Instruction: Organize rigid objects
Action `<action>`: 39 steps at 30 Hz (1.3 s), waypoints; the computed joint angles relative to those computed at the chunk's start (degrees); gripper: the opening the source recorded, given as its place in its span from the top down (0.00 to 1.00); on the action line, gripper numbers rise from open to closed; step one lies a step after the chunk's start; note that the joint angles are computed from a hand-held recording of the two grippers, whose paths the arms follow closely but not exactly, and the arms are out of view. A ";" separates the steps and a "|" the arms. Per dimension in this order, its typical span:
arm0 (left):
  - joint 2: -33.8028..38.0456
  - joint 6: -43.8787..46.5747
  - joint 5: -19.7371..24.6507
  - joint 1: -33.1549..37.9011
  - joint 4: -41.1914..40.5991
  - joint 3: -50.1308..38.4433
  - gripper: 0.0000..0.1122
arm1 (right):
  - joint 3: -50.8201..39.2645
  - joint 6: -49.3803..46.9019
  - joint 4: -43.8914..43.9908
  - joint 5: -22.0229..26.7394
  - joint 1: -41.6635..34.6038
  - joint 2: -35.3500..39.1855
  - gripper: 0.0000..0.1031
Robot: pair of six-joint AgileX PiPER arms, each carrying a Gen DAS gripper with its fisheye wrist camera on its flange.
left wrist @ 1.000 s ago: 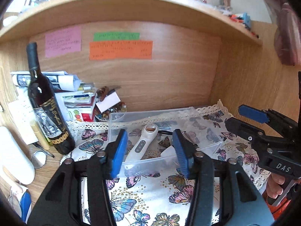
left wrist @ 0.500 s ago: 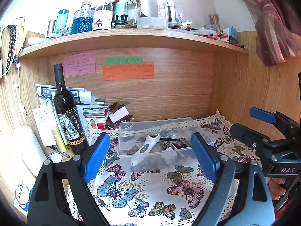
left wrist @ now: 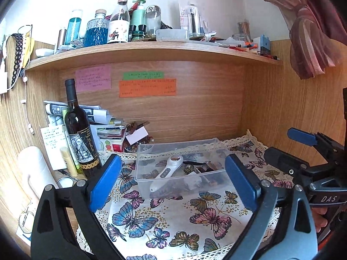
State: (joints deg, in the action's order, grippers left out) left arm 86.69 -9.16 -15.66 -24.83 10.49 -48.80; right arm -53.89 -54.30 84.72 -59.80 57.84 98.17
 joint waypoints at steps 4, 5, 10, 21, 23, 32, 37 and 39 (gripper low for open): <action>0.16 -0.08 0.28 -0.06 0.17 -0.25 0.13 | 0.18 0.20 0.11 -0.29 0.26 -0.04 0.02; 0.17 0.08 0.30 -0.16 0.03 -0.27 0.13 | 0.23 0.19 0.00 -0.13 0.17 -0.07 0.02; 0.20 0.94 0.17 -0.40 -0.72 -0.28 0.13 | 0.21 -0.11 -0.09 -0.13 0.18 -0.01 0.02; 0.07 -0.50 0.11 -0.09 0.85 -0.33 0.13 | 0.06 0.06 -0.22 0.06 0.13 0.02 0.01; 0.04 -0.02 0.06 -0.12 0.43 -0.28 0.13 | 0.04 0.02 -0.34 0.09 0.15 0.04 0.01; -0.51 0.30 -0.89 -0.07 0.24 0.46 0.12 | -0.21 -0.03 -0.24 -0.60 0.67 0.15 0.01; -0.59 -0.37 -1.06 -0.04 1.02 0.65 0.12 | -0.12 0.04 -0.32 -0.52 0.64 0.08 0.01; -0.65 -0.46 -1.22 -0.01 1.08 0.76 0.12 | -0.17 -0.01 -0.27 -0.63 0.71 0.13 0.01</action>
